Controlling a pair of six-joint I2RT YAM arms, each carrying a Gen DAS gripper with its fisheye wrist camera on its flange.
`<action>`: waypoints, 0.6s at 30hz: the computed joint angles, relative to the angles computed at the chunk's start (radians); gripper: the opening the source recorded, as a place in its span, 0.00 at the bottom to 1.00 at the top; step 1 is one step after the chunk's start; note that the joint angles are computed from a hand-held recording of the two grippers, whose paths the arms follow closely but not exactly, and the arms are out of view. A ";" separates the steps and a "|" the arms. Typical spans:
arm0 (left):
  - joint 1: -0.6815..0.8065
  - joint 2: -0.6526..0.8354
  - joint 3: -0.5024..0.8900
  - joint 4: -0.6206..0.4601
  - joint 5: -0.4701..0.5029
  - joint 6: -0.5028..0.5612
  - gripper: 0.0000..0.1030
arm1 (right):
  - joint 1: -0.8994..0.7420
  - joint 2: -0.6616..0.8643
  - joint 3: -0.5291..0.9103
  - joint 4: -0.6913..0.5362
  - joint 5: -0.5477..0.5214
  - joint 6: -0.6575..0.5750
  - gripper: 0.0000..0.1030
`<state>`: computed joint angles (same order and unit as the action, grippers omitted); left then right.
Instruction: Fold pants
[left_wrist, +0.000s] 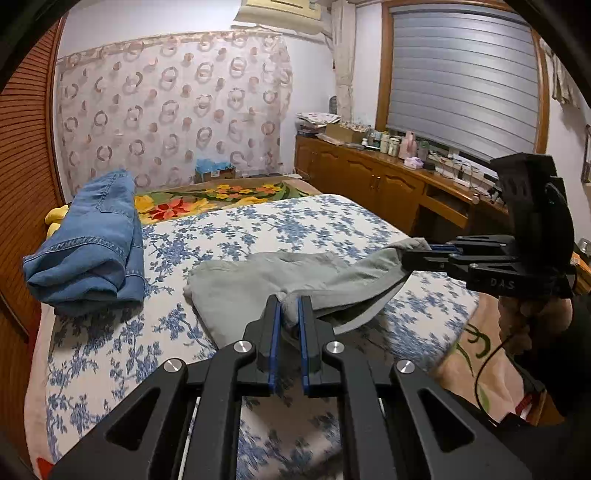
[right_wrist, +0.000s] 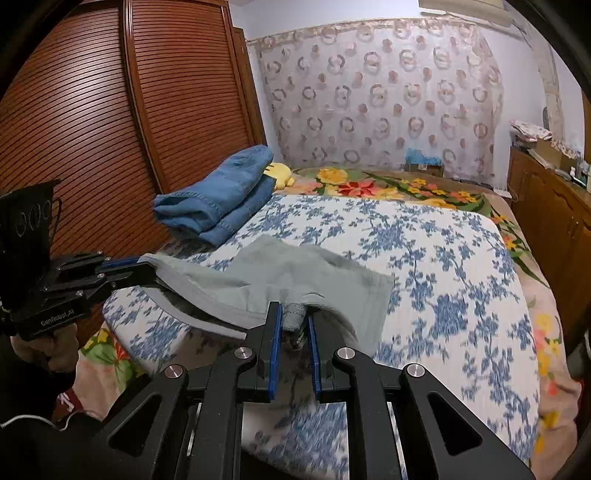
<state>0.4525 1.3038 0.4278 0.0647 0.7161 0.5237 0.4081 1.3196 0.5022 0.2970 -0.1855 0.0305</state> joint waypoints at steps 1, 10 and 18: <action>-0.009 0.024 0.012 0.018 -0.007 -0.009 0.09 | 0.001 0.025 0.012 0.014 0.006 -0.004 0.13; -0.097 0.207 0.105 0.158 -0.095 -0.094 0.09 | -0.016 0.266 0.175 0.064 0.026 0.000 0.13; -0.127 0.291 0.130 0.216 -0.137 -0.124 0.09 | -0.026 0.353 0.243 0.060 0.021 0.000 0.13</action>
